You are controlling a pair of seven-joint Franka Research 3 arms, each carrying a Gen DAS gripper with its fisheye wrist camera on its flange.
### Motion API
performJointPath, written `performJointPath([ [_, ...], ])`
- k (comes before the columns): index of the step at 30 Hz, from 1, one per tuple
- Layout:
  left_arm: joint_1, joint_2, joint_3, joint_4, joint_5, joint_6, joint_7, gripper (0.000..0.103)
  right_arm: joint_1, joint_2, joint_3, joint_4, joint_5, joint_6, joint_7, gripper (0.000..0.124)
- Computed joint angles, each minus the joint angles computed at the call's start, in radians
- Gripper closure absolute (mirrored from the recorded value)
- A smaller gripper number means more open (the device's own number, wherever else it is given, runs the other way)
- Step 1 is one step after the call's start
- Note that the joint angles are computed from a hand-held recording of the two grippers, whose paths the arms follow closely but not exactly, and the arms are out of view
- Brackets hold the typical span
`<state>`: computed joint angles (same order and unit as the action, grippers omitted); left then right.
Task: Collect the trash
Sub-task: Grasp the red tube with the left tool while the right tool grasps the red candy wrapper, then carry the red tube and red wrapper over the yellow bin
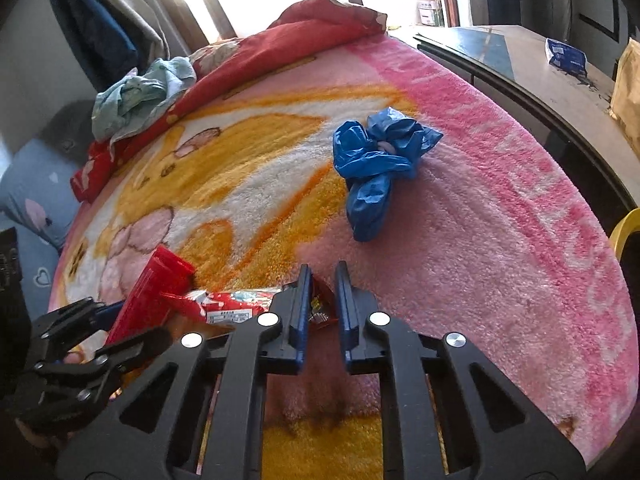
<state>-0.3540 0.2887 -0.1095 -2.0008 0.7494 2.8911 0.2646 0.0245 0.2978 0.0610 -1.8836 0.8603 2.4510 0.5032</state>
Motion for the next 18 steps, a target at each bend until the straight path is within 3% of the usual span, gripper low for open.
performJointPath([
  [3, -0.007, 0.007, 0.005, 0.012, 0.007, -0.016, -0.008, 0.075, -0.008, -0.016, -0.002, -0.012, 0.008, 0.005, -0.026, 0.118],
  [12, -0.041, -0.005, 0.043, 0.032, 0.137, -0.013, -0.132, 0.075, -0.035, -0.057, -0.022, -0.020, 0.060, 0.008, -0.078, 0.119],
  [18, -0.040, -0.018, 0.033, 0.062, 0.243, -0.013, -0.217, 0.075, -0.051, -0.073, -0.036, -0.011, 0.105, 0.018, -0.097, 0.119],
])
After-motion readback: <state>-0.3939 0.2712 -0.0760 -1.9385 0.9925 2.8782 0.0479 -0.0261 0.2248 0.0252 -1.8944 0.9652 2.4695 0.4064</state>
